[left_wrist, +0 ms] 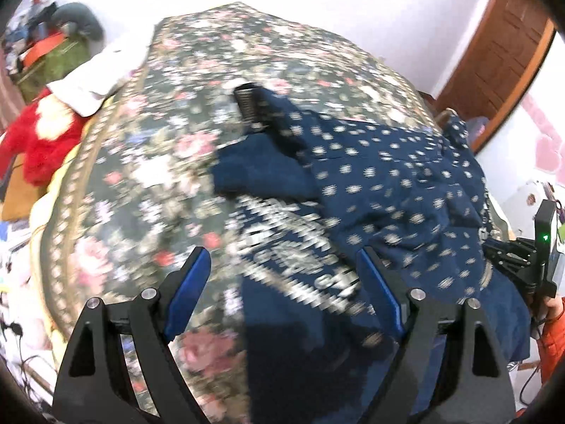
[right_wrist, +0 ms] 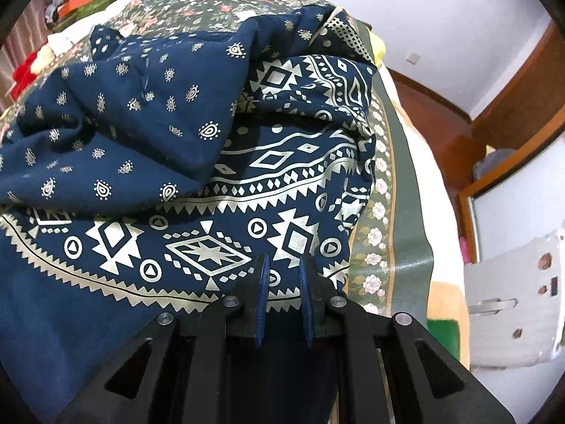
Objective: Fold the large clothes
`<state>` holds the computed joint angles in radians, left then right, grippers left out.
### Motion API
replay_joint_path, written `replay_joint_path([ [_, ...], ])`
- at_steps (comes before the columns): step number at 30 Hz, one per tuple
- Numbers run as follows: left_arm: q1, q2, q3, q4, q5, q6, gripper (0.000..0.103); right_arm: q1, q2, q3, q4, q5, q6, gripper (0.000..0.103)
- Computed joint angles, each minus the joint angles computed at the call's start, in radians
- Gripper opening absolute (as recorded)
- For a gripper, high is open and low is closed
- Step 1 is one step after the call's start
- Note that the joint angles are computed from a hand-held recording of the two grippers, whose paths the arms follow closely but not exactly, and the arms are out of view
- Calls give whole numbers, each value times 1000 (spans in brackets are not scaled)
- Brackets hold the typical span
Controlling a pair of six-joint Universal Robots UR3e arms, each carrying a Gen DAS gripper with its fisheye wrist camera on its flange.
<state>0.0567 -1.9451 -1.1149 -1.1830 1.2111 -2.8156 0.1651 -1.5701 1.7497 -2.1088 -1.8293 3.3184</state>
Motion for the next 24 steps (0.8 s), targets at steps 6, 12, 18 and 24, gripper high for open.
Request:
replay_joint_path([
  [6,90,67,-154,-16,18,32,85,3,15,-21,15,-32,9,26],
  [12,144,161,-330,-4,14,86,85,0,15,-48,57,-51,22,27],
  [18,166,253,-468,35,3,143,85,74,35,-115,179,-171,111,46],
  [24,196,297,-522,3,-49,195,85,-55,-265,12,274,64,139,61],
])
